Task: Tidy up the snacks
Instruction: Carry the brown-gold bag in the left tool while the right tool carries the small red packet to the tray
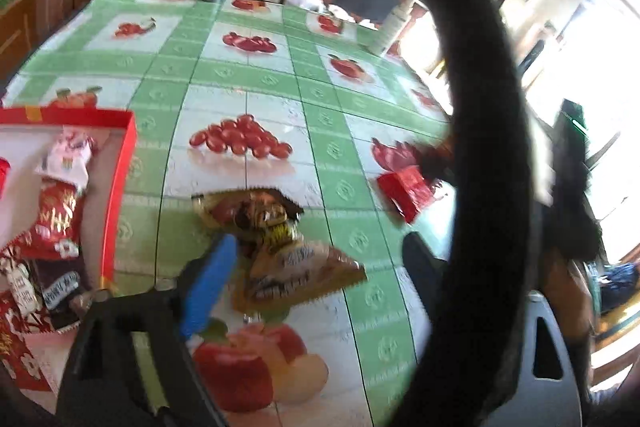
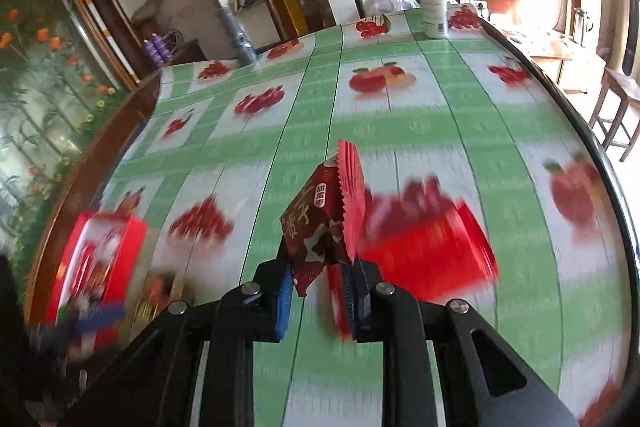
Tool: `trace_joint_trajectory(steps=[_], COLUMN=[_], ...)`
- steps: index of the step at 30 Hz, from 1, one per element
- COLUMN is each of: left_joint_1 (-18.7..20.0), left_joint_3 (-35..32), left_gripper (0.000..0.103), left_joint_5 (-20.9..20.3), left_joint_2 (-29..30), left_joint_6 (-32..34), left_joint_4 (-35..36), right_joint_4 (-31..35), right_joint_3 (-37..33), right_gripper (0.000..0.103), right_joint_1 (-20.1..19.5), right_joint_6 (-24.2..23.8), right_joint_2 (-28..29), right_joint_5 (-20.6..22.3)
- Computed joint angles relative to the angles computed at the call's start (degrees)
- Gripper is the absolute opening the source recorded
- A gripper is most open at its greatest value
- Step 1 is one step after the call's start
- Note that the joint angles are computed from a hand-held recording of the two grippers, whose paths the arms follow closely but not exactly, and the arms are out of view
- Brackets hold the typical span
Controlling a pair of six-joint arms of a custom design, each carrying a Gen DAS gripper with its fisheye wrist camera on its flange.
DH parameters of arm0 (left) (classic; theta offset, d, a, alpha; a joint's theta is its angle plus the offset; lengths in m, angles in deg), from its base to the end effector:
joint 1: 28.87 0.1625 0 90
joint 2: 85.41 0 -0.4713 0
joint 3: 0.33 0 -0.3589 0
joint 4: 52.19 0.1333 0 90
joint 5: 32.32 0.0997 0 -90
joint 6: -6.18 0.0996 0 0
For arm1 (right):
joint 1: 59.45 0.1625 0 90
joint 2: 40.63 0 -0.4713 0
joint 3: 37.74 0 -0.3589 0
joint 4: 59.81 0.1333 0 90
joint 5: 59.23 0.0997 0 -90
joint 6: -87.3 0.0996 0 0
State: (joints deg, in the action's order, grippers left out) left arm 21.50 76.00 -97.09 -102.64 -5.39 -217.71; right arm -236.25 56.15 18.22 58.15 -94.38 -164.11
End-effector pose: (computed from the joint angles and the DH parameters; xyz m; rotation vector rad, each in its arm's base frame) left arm -0.3466 -0.6940 -0.0641 0.5908 2.7372 -0.6348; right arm -0.0424 -0.6986 0.3168 0.2260 -2.4767 0.8781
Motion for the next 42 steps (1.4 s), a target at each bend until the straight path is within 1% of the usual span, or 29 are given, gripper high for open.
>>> trace_joint_trajectory(steps=[3, 4, 5, 6, 7, 8, 10, 11, 12, 14, 20, 22, 28, 31, 37, 42], left_joint_1=[-0.31, 0.04, 0.61, 1.04, 0.66, 0.53, 0.75, 0.66, 0.15, -0.96, -4.51, -5.19, -7.11, -7.78, -8.77, -9.06], left_joint_3=[-5.93, -6.85, -7.88, -8.15, -7.38, -7.42, -6.62, -6.16, -5.58, -4.22, 1.13, 2.35, 6.60, 8.57, 11.79, 13.85], left_gripper=[0.090, 0.089, 0.088, 0.087, 0.076, 0.074, 0.066, 0.064, 0.061, 0.058, 0.057, 0.057, 0.057, 0.057, 0.057, 0.057], left_joint_5=[4.85, 4.73, 3.70, 3.10, 4.57, 5.12, 2.78, 2.30, 3.10, 4.27, 6.44, 6.99, 10.48, 12.45, 18.36, 22.39], left_joint_2=[3.23, 3.90, 4.64, 5.20, 5.45, 5.70, 5.34, 5.17, 5.05, 4.65, 2.98, 2.56, 0.93, -0.07, -1.70, -2.93], left_joint_6=[-2.16, -2.55, -3.32, -3.26, -1.28, -0.41, 0.30, 0.98, 2.12, 3.12, 6.98, 7.68, 9.07, 8.81, 8.50, 8.83], left_joint_4=[9.28, 10.46, 11.77, 11.44, 8.90, 8.75, 6.93, 6.09, 5.33, 3.96, -1.13, -2.67, -7.48, -9.11, -12.14, -15.20], right_joint_4=[-0.76, -1.59, -2.29, -2.68, -3.40, -4.12, -5.63, -6.14, -6.73, -7.60, -9.84, -10.89, -12.60, -12.74, -11.96, -9.90], right_joint_3=[3.78, 5.04, 6.31, 7.27, 8.32, 9.17, 11.58, 12.58, 13.52, 14.55, 16.80, 17.87, 20.21, 20.77, 21.69, 21.02], right_gripper=[0.021, 0.021, 0.021, 0.021, 0.021, 0.021, 0.021, 0.021, 0.021, 0.021, 0.021, 0.021, 0.021, 0.021, 0.021, 0.021], right_joint_1=[-0.48, -0.55, -0.68, -0.83, -0.89, -0.95, -1.29, -1.50, -1.76, -2.25, -3.27, -3.44, -3.32, -2.86, -2.15, -0.49], right_joint_6=[0.28, 0.11, -0.07, -0.19, -0.47, -1.00, -1.99, -2.18, -2.32, -2.39, -2.48, -2.60, -3.59, -4.09, -5.48, -6.74], right_joint_2=[-2.64, -3.37, -4.12, -4.85, -5.55, -6.01, -7.42, -8.07, -8.68, -9.43, -11.50, -12.07, -12.60, -12.37, -11.69, -10.31], right_joint_5=[1.00, 0.76, 1.04, 1.51, 1.70, 1.86, 2.59, 3.18, 3.80, 4.63, 6.62, 6.94, 7.23, 7.34, 8.86, 8.33])
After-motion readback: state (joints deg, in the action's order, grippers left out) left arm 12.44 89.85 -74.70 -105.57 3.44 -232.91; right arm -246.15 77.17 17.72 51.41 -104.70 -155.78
